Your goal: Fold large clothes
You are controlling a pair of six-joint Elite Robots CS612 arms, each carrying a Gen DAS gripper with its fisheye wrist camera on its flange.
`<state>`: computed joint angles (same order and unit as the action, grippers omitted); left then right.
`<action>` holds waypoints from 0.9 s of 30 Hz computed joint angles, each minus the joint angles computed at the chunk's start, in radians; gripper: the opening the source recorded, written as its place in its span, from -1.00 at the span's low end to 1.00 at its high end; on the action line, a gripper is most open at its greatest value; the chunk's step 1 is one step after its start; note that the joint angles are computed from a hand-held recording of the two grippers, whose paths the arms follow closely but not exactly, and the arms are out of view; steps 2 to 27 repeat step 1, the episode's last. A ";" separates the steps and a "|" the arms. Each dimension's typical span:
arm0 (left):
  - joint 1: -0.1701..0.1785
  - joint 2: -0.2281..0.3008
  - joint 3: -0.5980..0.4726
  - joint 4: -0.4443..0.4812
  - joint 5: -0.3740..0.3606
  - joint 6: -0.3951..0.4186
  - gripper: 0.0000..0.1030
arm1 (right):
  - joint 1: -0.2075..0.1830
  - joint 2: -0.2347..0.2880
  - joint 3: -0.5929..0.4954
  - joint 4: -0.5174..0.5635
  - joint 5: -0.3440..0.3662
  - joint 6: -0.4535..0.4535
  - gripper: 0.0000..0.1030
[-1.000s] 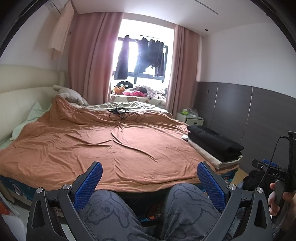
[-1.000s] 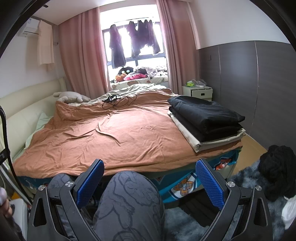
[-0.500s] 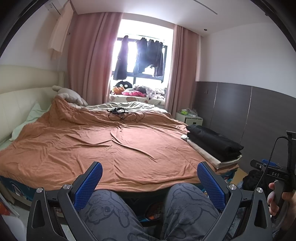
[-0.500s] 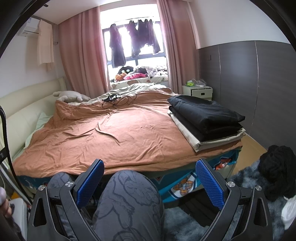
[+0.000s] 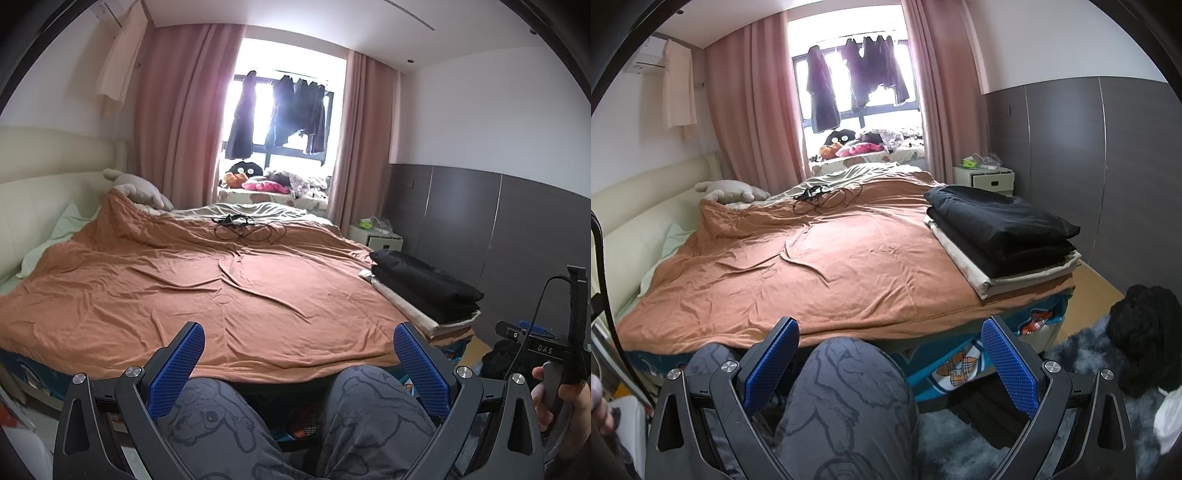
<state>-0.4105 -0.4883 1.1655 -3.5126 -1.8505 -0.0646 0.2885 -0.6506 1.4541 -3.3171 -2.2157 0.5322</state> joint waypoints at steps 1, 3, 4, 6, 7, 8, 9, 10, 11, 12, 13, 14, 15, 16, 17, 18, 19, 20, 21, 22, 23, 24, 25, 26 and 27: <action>0.000 0.000 0.000 -0.001 0.000 0.000 0.99 | 0.000 0.000 -0.001 0.000 -0.001 0.000 0.93; 0.000 0.000 0.000 -0.001 0.000 0.000 0.99 | 0.000 0.000 -0.001 0.000 -0.001 0.000 0.93; 0.000 0.000 0.000 -0.001 0.000 0.000 0.99 | 0.000 0.000 -0.001 0.000 -0.001 0.000 0.93; 0.000 0.000 0.000 -0.001 0.000 0.000 0.99 | 0.000 0.000 -0.001 0.000 -0.001 0.000 0.93; 0.000 0.000 0.000 -0.001 0.000 0.000 0.99 | 0.000 0.000 -0.001 0.000 -0.001 0.000 0.93; 0.000 0.000 0.000 -0.001 0.000 0.000 0.99 | 0.000 0.000 -0.001 0.000 -0.001 0.000 0.93; 0.000 0.000 0.000 -0.001 0.000 0.000 0.99 | 0.000 0.000 -0.001 0.000 -0.001 0.000 0.93; 0.000 0.000 0.000 -0.001 0.000 0.000 0.99 | 0.000 0.000 -0.001 0.000 -0.001 0.000 0.93; 0.000 0.000 0.000 -0.001 0.000 0.000 0.99 | 0.000 0.000 -0.001 0.000 -0.001 0.000 0.93; 0.000 0.000 0.000 -0.001 0.000 0.000 0.99 | 0.000 0.000 -0.001 0.000 -0.001 0.000 0.93; 0.000 0.000 0.000 -0.001 0.000 0.000 0.99 | 0.000 0.000 -0.001 0.000 -0.001 0.000 0.93; 0.000 0.000 0.000 -0.001 0.000 0.000 0.99 | 0.000 0.000 -0.001 0.000 -0.001 0.000 0.93; 0.000 0.000 0.000 -0.001 0.000 0.000 0.99 | 0.000 0.000 -0.001 0.000 -0.001 0.000 0.93; 0.000 0.000 0.000 -0.001 0.000 0.000 0.99 | 0.000 0.000 -0.001 0.000 -0.001 0.000 0.93; 0.000 0.000 0.000 -0.001 0.000 0.000 0.99 | 0.000 0.000 -0.001 0.000 -0.001 0.000 0.93; 0.000 0.000 0.000 -0.001 0.000 0.000 0.99 | 0.000 0.000 -0.001 0.000 -0.001 0.000 0.93; 0.000 0.000 0.000 -0.001 0.000 0.000 0.99 | 0.000 0.000 -0.001 0.000 -0.001 0.000 0.93; 0.000 0.000 0.000 -0.001 0.000 0.000 0.99 | 0.000 0.000 -0.001 0.000 -0.001 0.000 0.93; 0.000 0.000 0.000 -0.001 0.000 0.000 0.99 | 0.000 0.000 -0.001 0.000 -0.001 0.000 0.93; 0.000 0.000 0.000 -0.001 0.000 0.000 0.99 | 0.000 0.000 -0.001 0.000 -0.001 0.000 0.93; 0.000 0.000 0.000 -0.001 0.000 0.000 0.99 | 0.000 0.000 -0.001 0.000 -0.001 0.000 0.93; 0.000 0.000 0.000 -0.001 0.000 0.000 0.99 | 0.000 0.000 -0.001 0.000 -0.001 0.000 0.93; 0.000 0.000 0.000 -0.001 0.000 0.000 0.99 | 0.000 0.000 -0.001 0.000 -0.001 0.000 0.93; 0.000 0.000 0.000 -0.001 0.000 0.000 0.99 | 0.000 0.000 -0.001 0.000 -0.001 0.000 0.93; 0.000 0.000 0.000 -0.001 0.000 0.000 0.99 | 0.000 0.000 -0.001 0.000 -0.001 0.000 0.93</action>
